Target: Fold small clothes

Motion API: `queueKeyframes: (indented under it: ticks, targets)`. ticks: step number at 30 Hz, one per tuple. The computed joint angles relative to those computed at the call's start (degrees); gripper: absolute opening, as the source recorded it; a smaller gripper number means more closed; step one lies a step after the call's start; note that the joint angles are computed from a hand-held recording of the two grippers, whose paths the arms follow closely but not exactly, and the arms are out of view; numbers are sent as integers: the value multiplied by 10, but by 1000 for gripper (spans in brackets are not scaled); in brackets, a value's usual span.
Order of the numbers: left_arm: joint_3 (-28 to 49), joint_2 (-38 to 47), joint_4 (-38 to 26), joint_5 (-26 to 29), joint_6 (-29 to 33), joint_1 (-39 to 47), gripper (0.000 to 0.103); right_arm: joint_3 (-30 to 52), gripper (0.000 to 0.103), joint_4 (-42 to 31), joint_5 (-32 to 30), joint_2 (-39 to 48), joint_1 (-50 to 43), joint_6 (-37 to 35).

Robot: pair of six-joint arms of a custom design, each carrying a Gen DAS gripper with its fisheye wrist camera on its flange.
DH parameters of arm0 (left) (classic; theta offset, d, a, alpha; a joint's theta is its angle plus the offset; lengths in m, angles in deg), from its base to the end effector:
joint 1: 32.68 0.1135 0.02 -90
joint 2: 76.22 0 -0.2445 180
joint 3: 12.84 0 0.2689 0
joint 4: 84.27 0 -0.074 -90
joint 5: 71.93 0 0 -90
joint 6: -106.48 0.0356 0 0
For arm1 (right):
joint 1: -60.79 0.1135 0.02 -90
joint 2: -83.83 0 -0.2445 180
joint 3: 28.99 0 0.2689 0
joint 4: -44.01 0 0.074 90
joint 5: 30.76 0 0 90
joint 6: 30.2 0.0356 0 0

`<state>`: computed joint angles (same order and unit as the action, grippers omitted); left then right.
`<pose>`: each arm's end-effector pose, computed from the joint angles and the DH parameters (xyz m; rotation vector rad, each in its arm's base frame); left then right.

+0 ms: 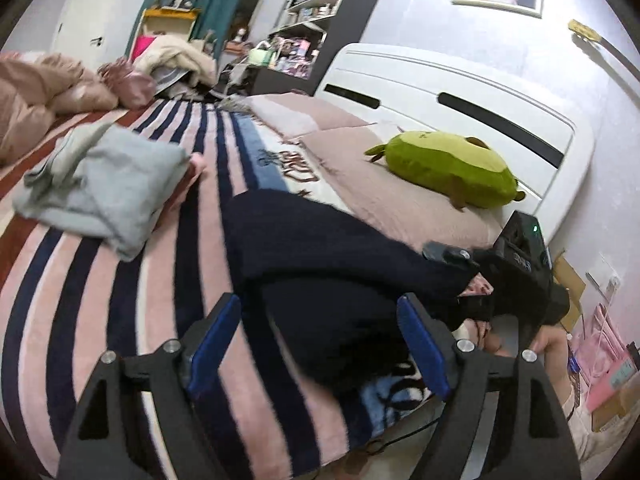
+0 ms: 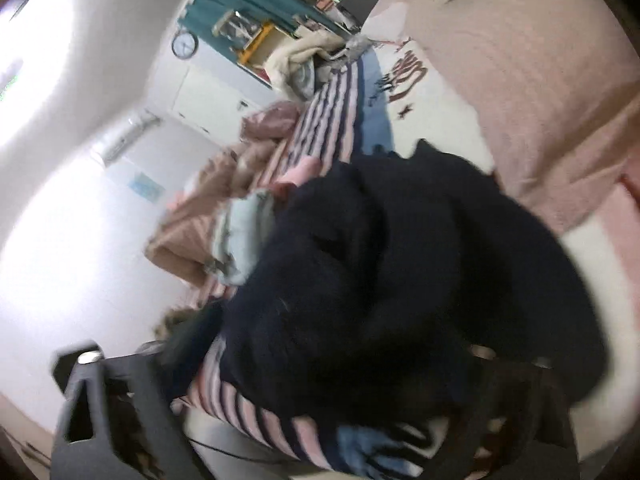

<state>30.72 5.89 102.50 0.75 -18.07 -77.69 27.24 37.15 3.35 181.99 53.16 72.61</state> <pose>0.2115 -0.1966 0.1312 0.0143 2.1396 -0.5100 0.3178 -0.0128 0.1052 -0.0416 2.2482 1.2060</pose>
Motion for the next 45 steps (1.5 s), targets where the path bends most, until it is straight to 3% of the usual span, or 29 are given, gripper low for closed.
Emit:
queueKeyframes:
  ticks: [1,2,5,9,11,13,15,16,17,19,21,22,24,26,29,37,39,42,43,45]
  targets:
    - [-8,0,11,9,-3,7,77,11,25,-14,36,-2,14,-9]
    - [-17,-1,22,21,-4,16,77,16,17,-21,64,-7,22,-18]
    - [-23,8,48,54,-1,34,77,-10,12,6,88,-56,-2,-35]
    - [13,73,97,125,-4,62,81,-23,12,-35,106,-121,-71,-98]
    - [46,130,126,186,-14,77,88,5,13,-113,126,-101,-96,-177]
    - [84,197,168,255,-33,91,89,35,18,-171,151,-60,-93,-241]
    - [134,259,166,290,-65,100,89,38,19,-180,134,-28,-97,-275]
    - [151,273,154,296,-73,100,89,39,25,-174,128,-23,-102,-280]
    - [178,296,135,310,-82,103,91,39,42,-165,135,-23,-106,-280]
    - [206,331,138,344,-96,105,98,37,64,-143,178,-29,-111,-275]
    - [219,353,160,361,-115,102,98,57,64,-156,188,-13,-117,-293]
    - [221,361,169,358,-123,100,97,83,60,-191,159,11,-126,-311]
    - [223,366,177,346,-133,94,80,122,44,-243,106,53,-139,-341]
    - [209,352,170,329,-129,89,59,122,32,-250,96,61,-140,-352]
    - [164,328,204,342,-139,98,50,126,30,-261,71,67,-127,-341]
    - [-35,186,262,343,-134,143,51,86,30,-311,53,16,-14,-364]
    - [-65,138,210,351,-103,158,52,84,32,-318,65,11,12,-370]
    - [-93,79,182,368,-73,176,51,108,50,-344,106,0,18,-385]
    - [-93,57,152,357,-58,178,54,123,56,-347,113,0,11,-384]
    - [-77,9,71,321,-21,178,62,158,57,-347,123,2,2,-376]
